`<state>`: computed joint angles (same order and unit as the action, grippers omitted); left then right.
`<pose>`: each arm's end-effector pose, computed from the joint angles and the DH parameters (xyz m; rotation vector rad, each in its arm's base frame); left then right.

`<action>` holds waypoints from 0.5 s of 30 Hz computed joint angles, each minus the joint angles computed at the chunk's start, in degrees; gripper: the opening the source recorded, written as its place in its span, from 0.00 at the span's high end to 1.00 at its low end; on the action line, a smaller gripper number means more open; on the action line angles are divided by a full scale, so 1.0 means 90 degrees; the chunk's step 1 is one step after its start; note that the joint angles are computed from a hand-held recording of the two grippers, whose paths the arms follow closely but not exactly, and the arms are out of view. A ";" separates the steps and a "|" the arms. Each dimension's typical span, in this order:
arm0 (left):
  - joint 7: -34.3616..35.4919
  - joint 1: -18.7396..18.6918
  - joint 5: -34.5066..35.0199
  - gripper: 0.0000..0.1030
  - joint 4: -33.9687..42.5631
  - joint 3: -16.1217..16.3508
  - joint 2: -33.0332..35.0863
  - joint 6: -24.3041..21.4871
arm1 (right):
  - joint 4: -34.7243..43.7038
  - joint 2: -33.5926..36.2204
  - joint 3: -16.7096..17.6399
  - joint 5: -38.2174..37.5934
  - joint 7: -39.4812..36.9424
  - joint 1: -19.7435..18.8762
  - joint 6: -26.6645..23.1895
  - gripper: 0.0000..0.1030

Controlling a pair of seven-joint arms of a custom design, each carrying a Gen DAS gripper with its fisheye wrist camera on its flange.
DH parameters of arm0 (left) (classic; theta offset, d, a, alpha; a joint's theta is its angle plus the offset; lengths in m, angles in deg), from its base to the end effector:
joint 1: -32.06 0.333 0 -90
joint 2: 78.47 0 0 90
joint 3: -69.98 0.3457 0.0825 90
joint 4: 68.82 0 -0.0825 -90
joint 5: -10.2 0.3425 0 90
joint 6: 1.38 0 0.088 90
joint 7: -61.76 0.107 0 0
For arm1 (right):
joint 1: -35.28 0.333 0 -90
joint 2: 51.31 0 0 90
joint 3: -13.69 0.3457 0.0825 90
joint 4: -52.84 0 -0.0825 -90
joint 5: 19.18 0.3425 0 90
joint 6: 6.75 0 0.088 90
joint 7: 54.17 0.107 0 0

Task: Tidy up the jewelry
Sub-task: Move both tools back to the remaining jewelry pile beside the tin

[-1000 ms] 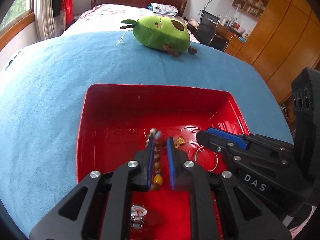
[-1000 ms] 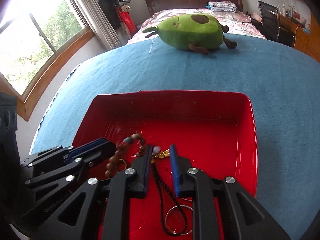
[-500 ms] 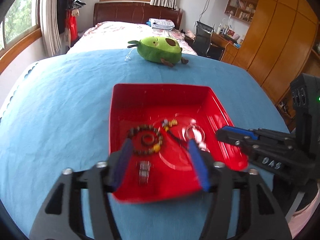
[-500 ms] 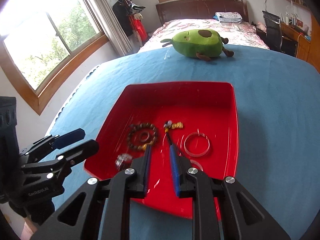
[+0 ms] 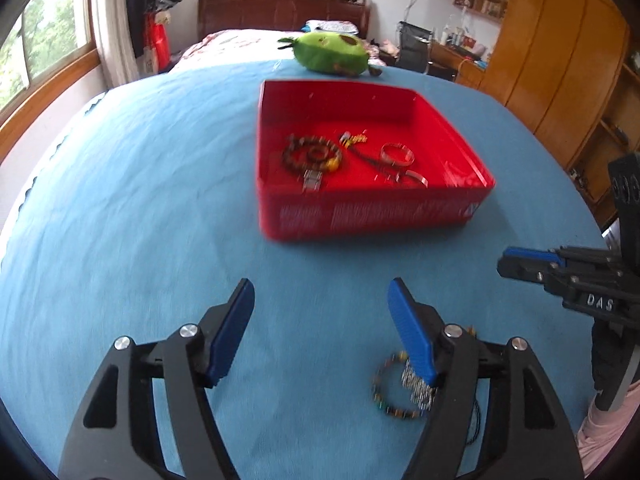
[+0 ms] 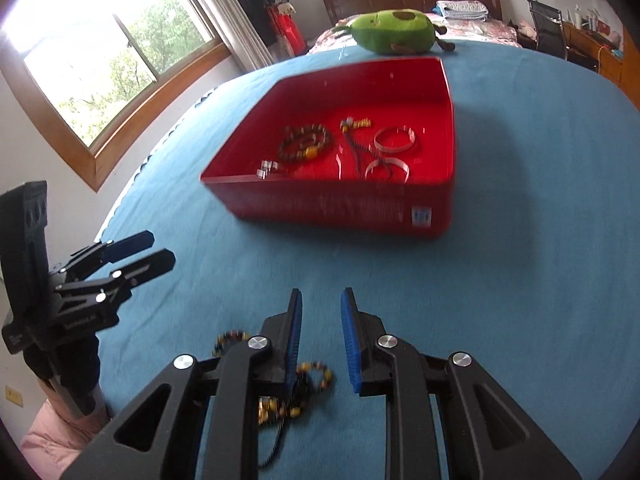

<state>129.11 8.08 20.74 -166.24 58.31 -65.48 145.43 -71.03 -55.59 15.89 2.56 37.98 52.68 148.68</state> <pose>0.5276 -0.3641 0.5778 -1.5996 2.2325 -0.8353 0.5014 0.1652 0.5491 -1.7638 1.7464 -0.1715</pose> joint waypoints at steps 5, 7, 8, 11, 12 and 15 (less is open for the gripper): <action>-0.0733 -0.0079 0.0324 0.33 -0.0696 0.0058 -0.0329 0.0013 | -0.0499 -0.0238 -0.0013 0.0662 -0.0404 0.0224 -0.0134 0.80; -0.0906 -0.0062 0.0352 0.33 -0.0839 0.0005 -0.0386 -0.0035 | -0.0610 -0.0280 -0.0015 0.0829 -0.0472 0.0288 -0.0171 0.80; -0.0918 -0.0042 0.0324 0.33 -0.0905 -0.0033 -0.0403 -0.0031 | -0.0665 -0.0297 -0.0005 0.0864 -0.0466 0.0313 -0.0155 0.80; -0.0977 -0.0036 0.0338 0.33 -0.1033 -0.0105 -0.0407 -0.0019 | -0.0779 -0.0314 -0.0006 0.1063 -0.0505 0.0404 -0.0100 0.78; -0.0981 -0.0037 0.0358 0.33 -0.1058 -0.0115 -0.0405 -0.0010 | -0.0809 -0.0330 -0.0014 0.1146 -0.0518 0.0424 -0.0085 0.76; -0.1185 -0.0085 0.0554 0.33 -0.1125 -0.0103 -0.0423 0.0030 | -0.0870 -0.0327 0.0003 0.1182 -0.0474 0.0459 0.0020 0.66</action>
